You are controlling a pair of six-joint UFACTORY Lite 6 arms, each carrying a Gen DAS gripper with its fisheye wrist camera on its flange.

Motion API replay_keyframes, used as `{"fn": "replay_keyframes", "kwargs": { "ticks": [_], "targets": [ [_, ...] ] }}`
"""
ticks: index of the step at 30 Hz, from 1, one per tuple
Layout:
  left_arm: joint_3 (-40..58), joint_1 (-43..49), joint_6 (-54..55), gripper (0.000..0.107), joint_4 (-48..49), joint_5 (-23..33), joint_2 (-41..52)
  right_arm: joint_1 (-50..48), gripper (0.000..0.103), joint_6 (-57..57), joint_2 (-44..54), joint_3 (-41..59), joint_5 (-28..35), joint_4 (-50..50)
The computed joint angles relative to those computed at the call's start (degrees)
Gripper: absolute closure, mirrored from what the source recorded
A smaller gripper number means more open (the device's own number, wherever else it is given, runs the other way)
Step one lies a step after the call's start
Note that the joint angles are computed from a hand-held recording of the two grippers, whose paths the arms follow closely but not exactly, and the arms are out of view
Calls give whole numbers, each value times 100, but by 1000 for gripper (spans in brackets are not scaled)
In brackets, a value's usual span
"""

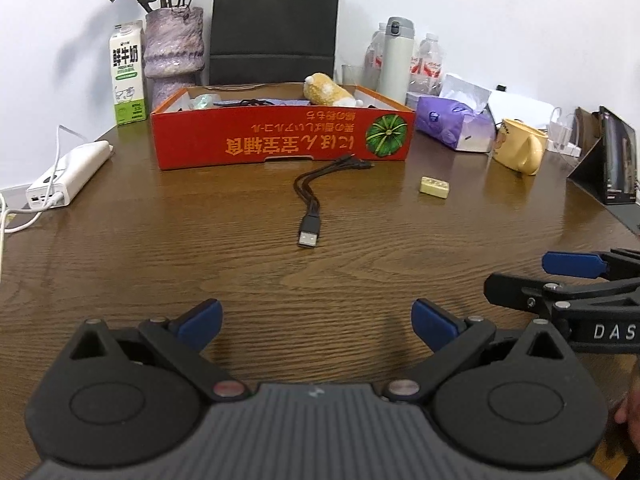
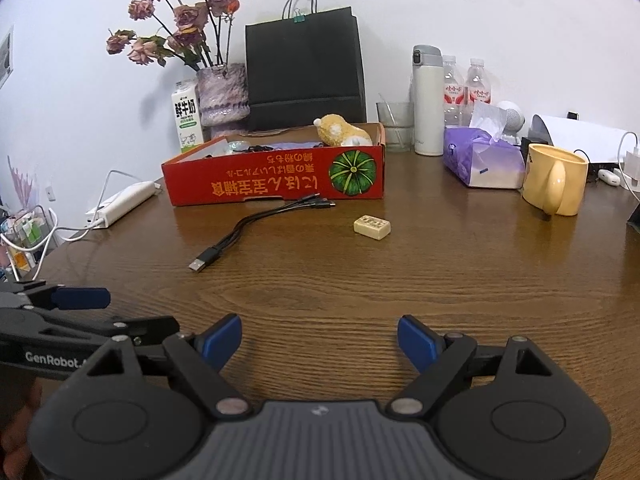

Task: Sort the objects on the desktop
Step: 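Move both tools back from the box toward the cable and wooden block, then grasp the black cable with the left tool while the right tool grasps the tan wooden block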

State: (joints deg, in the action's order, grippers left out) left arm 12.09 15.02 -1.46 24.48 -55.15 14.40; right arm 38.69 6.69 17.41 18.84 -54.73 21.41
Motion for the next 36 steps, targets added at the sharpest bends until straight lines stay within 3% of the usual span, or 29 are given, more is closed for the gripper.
{"fn": "replay_keyframes", "kwargs": {
  "ticks": [2, 4, 7, 11, 12, 15, 17, 21, 24, 26, 27, 29, 30, 33, 34, 36],
  "targets": [
    [149, -223, 25, 4, -386, 228, -24, -176, 18, -56, -69, 211, 516, -20],
    [406, -170, -25, 7, -191, 223, 102, -614, 19, 175, -34, 378, 678, -659],
    [1131, -421, -96, 22, -253, 583, 297, -972, 21, -372, 248, 1068, 1129, -672],
    [2928, -650, -826, 38, 510, 1410, 1237, -1360, 23, -1154, 978, 2309, 1588, -651],
    [3384, -774, -868, 49, 430, 1721, 1491, -1444, 29, -1239, 1203, 2684, 1785, -698],
    [4823, -968, -1535, 57, 827, 2587, 2313, -1638, 36, -1350, 1808, 3620, 2207, -898],
    [5531, -994, -2127, 57, 1382, 2877, 2742, -1720, 37, -1316, 2144, 4088, 2375, -1041],
    [7048, -1134, -3693, 38, 2997, 3331, 3632, -1907, 51, -689, 2571, 4665, 2648, -1759],
    [7867, -1306, -4585, 38, 3982, 3433, 4161, -1908, 51, -646, 2684, 4737, 2543, -1905],
    [7970, -1491, -4194, 38, 3570, 3643, 4246, -1917, 60, -563, 2691, 4738, 2510, -2014],
    [7839, -1586, -3659, 54, 3026, 3745, 4159, -1922, 69, -548, 2684, 4710, 2451, -2049],
    [7440, -1604, -3275, 84, 2630, 3560, 3925, -1932, 69, -466, 2680, 4687, 2414, -2098],
    [7208, -1610, -2947, 93, 2321, 3501, 3791, -1922, 70, -472, 2668, 4663, 2393, -2075],
    [6317, -1490, -2407, 97, 1589, 3083, 3326, -1919, 70, -201, 2584, 4531, 2325, -2353],
    [5910, -1362, -2491, 104, 1566, 2818, 3104, -1924, 70, -26, 2547, 4462, 2253, -2564],
    [5204, -1041, -2890, 103, 1884, 2412, 2634, -1793, 70, -239, 2400, 4207, 1984, -2366]
  ]
}}
